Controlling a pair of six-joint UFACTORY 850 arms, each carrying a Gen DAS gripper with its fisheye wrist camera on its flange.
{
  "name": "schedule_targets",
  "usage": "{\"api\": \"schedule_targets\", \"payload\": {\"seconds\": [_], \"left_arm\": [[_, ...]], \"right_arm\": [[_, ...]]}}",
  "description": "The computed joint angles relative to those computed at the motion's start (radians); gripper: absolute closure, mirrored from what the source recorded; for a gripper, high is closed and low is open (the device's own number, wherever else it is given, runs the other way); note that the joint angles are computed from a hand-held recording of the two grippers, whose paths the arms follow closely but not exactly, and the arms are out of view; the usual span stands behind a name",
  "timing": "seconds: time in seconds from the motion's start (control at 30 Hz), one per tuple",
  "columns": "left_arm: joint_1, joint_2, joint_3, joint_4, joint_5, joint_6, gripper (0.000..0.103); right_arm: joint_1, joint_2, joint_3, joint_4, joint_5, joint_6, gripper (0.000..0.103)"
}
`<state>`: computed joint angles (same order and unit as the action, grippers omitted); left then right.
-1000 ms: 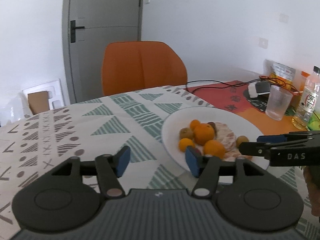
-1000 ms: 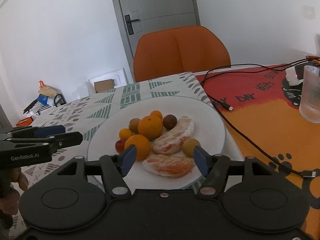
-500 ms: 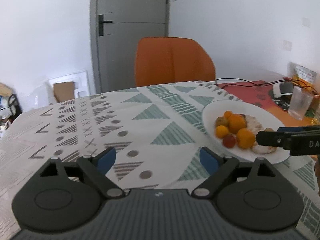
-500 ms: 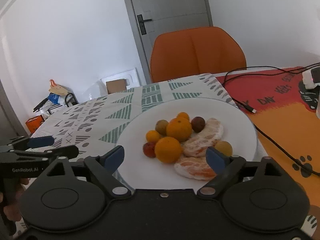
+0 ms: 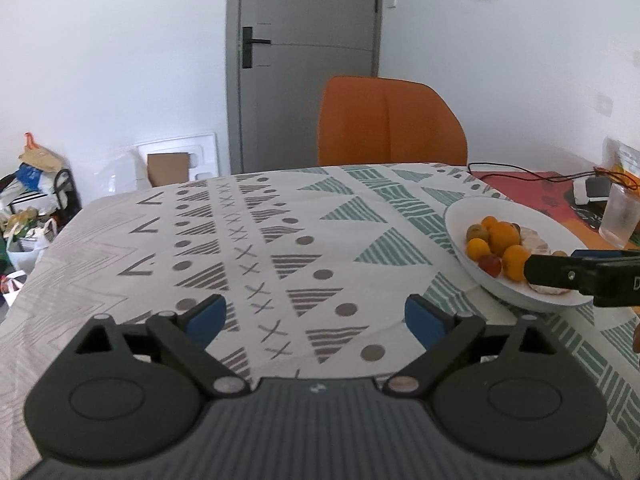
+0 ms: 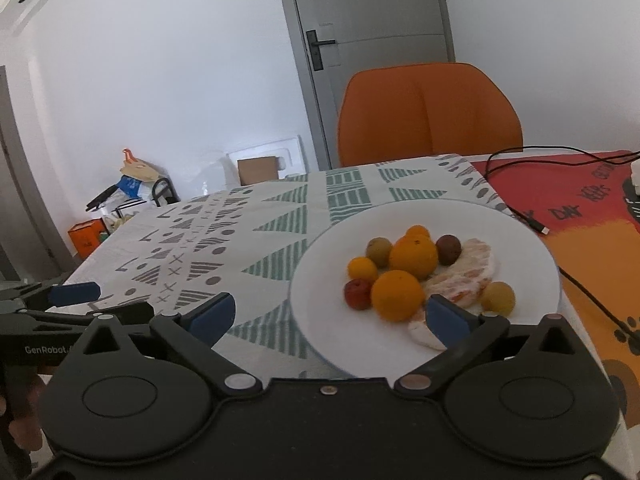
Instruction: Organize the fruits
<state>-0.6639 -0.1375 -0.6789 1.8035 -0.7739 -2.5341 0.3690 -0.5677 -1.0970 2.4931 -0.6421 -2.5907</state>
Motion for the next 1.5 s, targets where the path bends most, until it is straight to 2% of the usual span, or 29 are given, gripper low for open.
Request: {"api": "schedule_targets", "payload": {"seconds": [0.13, 0.67, 0.87, 1.2, 1.5], "left_arm": [[-0.022, 0.026, 0.026, -0.039, -0.024, 0.006, 0.007], [-0.124, 0.122, 0.093, -0.184, -0.111, 0.027, 0.004], [-0.162, 0.147, 0.103, -0.213, -0.122, 0.043, 0.004], [-0.209, 0.182, 0.109, -0.298, -0.137, 0.076, 0.004], [-0.238, 0.209, 0.121, -0.347, -0.158, 0.067, 0.004]], "right_arm": [[0.0, 0.018, 0.021, -0.048, -0.007, 0.019, 0.0], [0.006, 0.109, 0.126, -0.055, -0.04, 0.006, 0.0], [0.012, 0.145, 0.179, 0.001, -0.039, -0.13, 0.0], [-0.002, 0.184, 0.228, -0.035, -0.077, -0.084, 0.0], [-0.017, 0.205, 0.243, -0.114, -0.078, 0.006, 0.0]]}}
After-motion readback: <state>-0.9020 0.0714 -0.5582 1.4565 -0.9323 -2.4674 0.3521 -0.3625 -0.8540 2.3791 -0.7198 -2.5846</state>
